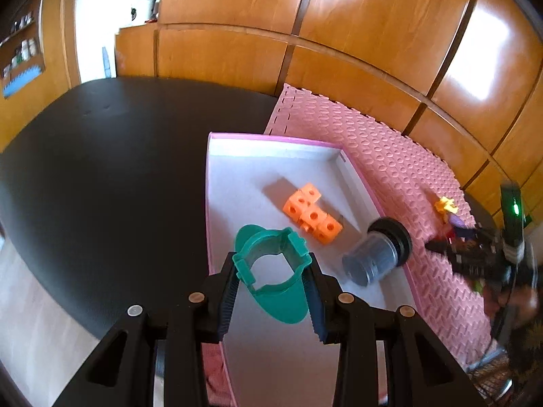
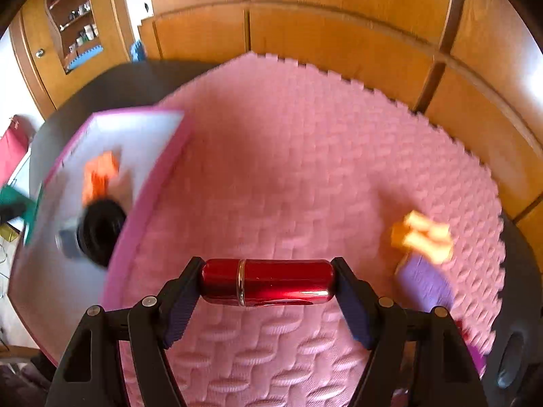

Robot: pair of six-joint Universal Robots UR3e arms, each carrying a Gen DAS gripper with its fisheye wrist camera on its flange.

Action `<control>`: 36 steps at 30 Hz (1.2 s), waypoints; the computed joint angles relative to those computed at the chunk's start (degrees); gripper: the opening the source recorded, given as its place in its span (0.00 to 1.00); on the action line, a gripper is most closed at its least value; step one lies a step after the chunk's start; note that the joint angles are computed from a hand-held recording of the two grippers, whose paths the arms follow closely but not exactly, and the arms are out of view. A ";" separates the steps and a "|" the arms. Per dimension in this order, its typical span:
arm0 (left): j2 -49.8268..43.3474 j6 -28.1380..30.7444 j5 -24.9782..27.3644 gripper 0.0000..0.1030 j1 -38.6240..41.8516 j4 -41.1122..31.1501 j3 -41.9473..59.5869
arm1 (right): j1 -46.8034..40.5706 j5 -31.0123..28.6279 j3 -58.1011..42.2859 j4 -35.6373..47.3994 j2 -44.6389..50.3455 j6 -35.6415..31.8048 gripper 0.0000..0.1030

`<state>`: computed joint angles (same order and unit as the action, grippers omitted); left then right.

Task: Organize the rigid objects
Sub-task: 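Place the teal cup in the box with the left gripper while the right gripper grasps the red lipstick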

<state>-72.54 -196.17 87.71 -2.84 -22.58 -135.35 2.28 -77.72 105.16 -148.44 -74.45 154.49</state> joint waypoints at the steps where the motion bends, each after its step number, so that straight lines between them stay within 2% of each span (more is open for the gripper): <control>1: -1.36 0.33 0.35 0.36 0.13 0.53 0.71 | 0.31 -0.83 0.70 -1.05 0.35 0.05 0.73; 5: -8.71 1.38 2.01 0.36 -0.06 3.03 5.36 | -0.25 -1.22 3.06 -4.12 1.63 -0.67 0.73; 13: -21.18 2.83 7.13 0.37 -1.33 5.34 14.42 | -3.57 4.29 6.62 -6.52 0.37 -1.21 0.73; 16: -25.12 3.22 9.88 0.43 -2.12 5.82 17.17 | -3.86 5.46 7.94 -8.36 0.29 -1.31 0.73; 18: -25.92 2.50 10.06 0.44 -2.08 5.40 17.72 | -3.24 4.68 8.92 -10.66 0.51 -1.47 0.73; 22: -23.80 0.74 11.78 0.56 -3.24 6.41 15.40 | -3.80 5.83 10.57 -12.99 0.28 -1.95 0.73; 26: -17.32 -2.71 12.90 0.66 -4.38 6.41 10.24 | -3.85 5.98 10.95 -13.59 0.24 -2.07 0.73; 33: -6.85 -9.99 17.34 0.66 -9.38 3.47 3.11 | -4.03 6.00 11.80 -14.60 -0.13 -2.03 0.73; 36: -5.40 -12.15 19.98 0.66 -12.05 1.58 2.62 | -4.00 5.88 12.34 -15.58 -0.19 -1.83 0.73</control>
